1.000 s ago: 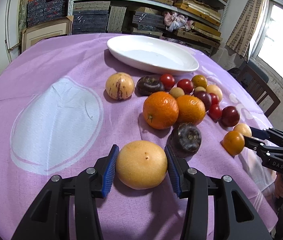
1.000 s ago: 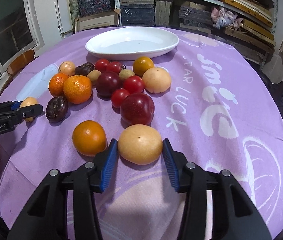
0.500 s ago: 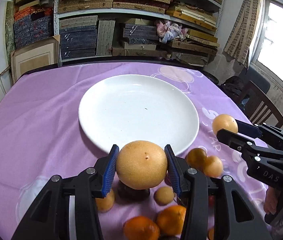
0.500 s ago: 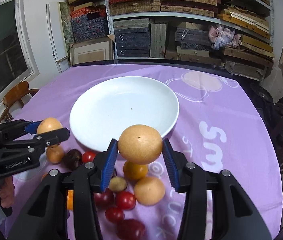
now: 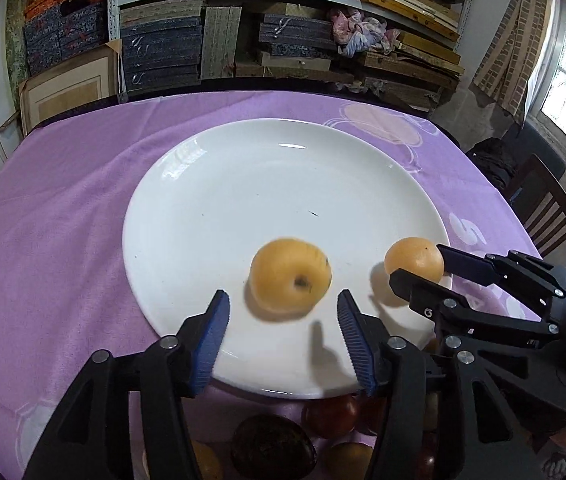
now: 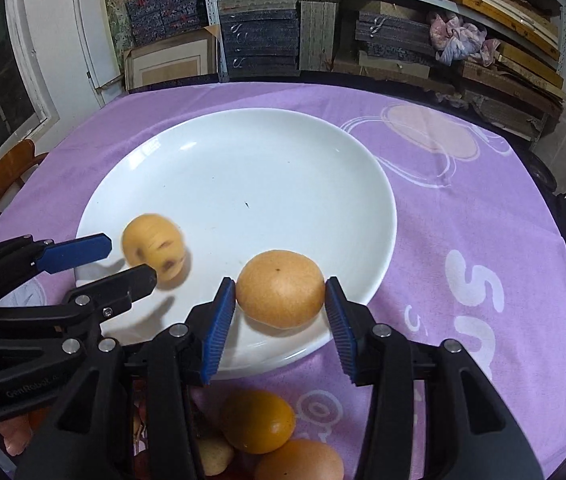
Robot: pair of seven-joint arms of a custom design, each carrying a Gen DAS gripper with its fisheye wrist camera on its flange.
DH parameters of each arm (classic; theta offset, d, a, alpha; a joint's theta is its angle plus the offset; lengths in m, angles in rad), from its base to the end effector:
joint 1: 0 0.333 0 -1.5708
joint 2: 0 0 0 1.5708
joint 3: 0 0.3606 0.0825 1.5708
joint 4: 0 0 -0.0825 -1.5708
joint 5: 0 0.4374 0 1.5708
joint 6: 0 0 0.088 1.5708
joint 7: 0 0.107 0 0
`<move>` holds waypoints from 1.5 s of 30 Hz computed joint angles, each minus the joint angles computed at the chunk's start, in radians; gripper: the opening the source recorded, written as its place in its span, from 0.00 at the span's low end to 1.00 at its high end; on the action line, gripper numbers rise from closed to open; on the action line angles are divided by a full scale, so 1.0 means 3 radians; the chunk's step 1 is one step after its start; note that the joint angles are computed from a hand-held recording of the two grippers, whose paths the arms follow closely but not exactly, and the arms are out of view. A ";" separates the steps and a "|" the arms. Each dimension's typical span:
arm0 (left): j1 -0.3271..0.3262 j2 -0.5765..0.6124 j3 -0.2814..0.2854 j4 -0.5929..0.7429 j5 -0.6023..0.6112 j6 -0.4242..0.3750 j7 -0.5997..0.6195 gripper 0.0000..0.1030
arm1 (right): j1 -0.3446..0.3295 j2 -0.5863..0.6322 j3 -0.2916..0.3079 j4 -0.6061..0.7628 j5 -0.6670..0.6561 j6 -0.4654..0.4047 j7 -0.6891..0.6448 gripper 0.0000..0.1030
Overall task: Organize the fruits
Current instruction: 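Carry both pears over the white plate and open both tools to drop them, then grasp the speckled yellow pepino with the left tool while the right tool grasps a red plum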
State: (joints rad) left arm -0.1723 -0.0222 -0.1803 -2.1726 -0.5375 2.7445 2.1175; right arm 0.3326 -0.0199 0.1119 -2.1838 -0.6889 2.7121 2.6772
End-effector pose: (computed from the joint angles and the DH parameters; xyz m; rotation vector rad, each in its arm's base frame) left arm 0.5844 -0.1939 0.4806 -1.4567 2.3601 -0.9079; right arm 0.5413 0.2831 0.4668 -1.7113 1.9059 -0.6037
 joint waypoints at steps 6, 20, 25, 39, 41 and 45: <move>0.0008 -0.0301 0.0110 -0.0169 -0.0325 -0.0010 0.0192 0.62 | -0.0115 -0.0494 0.0089 -0.0344 -0.0354 0.0122 0.0457 0.48; -0.0175 -0.1031 0.0513 -0.1176 -0.0310 0.0551 0.0191 0.83 | -0.0762 -0.2295 0.1168 -0.1706 -0.1531 0.0036 0.2562 0.96; -0.0060 -0.0851 0.0412 -0.1170 0.0161 0.0778 -0.0209 0.83 | -0.0833 -0.2258 0.1183 -0.1718 -0.1558 0.0066 0.2676 0.96; -0.0227 -0.0614 0.0605 -0.1038 0.0202 0.0690 -0.0243 0.85 | -0.0799 -0.2075 0.1120 -0.1673 -0.1484 0.0089 0.2623 0.96; -0.0160 -0.0604 0.0584 -0.1023 0.0157 0.0655 -0.0244 0.85 | -0.0793 -0.2077 0.1097 -0.1676 -0.1480 0.0099 0.2614 0.96; -0.0083 -0.0590 0.0584 -0.1002 0.0098 0.0658 -0.0230 0.83 | -0.0800 -0.2072 0.1097 -0.1679 -0.1478 0.0118 0.2619 0.96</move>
